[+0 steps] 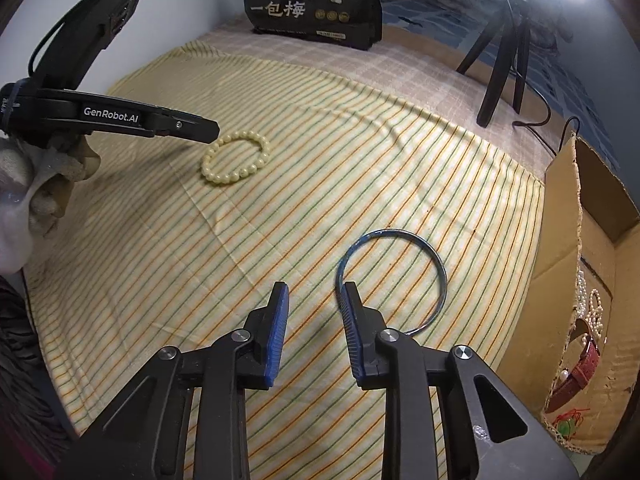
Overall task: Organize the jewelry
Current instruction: 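Grasp the cream bead bracelet with left tool while right tool grasps the dark ring, then lift and carry the bracelet and ring over the cardboard box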
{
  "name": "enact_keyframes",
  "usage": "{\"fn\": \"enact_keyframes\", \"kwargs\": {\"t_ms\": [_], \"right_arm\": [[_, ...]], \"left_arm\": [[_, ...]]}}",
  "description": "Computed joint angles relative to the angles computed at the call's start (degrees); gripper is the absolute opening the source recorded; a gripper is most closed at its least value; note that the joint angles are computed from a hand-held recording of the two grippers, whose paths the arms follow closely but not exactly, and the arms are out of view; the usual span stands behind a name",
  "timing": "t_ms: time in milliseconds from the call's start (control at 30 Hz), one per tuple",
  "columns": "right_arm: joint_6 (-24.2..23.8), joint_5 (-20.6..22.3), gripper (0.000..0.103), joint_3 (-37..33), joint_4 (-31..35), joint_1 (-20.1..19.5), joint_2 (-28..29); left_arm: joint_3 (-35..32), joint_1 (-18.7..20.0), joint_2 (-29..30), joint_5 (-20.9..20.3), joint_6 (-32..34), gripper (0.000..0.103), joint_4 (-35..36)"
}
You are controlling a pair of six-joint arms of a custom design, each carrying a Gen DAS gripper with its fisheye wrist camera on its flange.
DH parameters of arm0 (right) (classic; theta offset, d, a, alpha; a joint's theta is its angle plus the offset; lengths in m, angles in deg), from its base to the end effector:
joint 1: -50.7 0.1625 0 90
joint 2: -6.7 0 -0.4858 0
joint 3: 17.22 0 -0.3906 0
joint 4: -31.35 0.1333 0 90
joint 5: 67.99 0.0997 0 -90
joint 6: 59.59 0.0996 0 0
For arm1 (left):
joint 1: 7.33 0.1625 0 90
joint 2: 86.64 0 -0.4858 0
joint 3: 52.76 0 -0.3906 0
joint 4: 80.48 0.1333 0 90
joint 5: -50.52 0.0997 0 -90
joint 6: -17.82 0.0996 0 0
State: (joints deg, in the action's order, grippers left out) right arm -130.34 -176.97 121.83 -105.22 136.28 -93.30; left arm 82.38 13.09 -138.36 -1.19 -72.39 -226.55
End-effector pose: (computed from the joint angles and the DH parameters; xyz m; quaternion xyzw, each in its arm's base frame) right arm 0.0752 -0.3369 0.3145 0.5294 -0.8298 -0.0491 0.1698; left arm -0.3053 -0.3217 0.0406 -0.0881 0.9170 -0.2745 0.2758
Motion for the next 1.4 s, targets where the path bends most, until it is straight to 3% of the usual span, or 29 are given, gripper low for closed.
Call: {"fn": "enact_keyframes", "kwargs": {"t_ms": [267,567,667,833,1400], "right_arm": [[0.51,-1.86,0.024,0.37,-2.27,0.27,2.47],[1.90,-2.72,0.023,0.98,-3.76,-0.09,3.82],[1.79,-2.59,0.008,1.05,-4.01,-0.14,3.62],[2.02,-2.10,0.003,1.01,-3.93,-0.01,3.30],[1.76,4.49,0.002,-2.72,4.05,-0.06,-4.77]], "left_arm": [[-0.26,1.97,1.24,-0.31,2.23,0.026,-1.45],[-1.38,2.18,3.32,1.56,2.98,0.015,1.09],[-1.72,1.84,3.60,2.07,2.57,0.008,2.46],[-1.42,1.32,3.17,2.16,1.57,0.006,2.78],[-2.64,-4.58,-0.44,5.70,-3.11,0.005,9.19]]}}
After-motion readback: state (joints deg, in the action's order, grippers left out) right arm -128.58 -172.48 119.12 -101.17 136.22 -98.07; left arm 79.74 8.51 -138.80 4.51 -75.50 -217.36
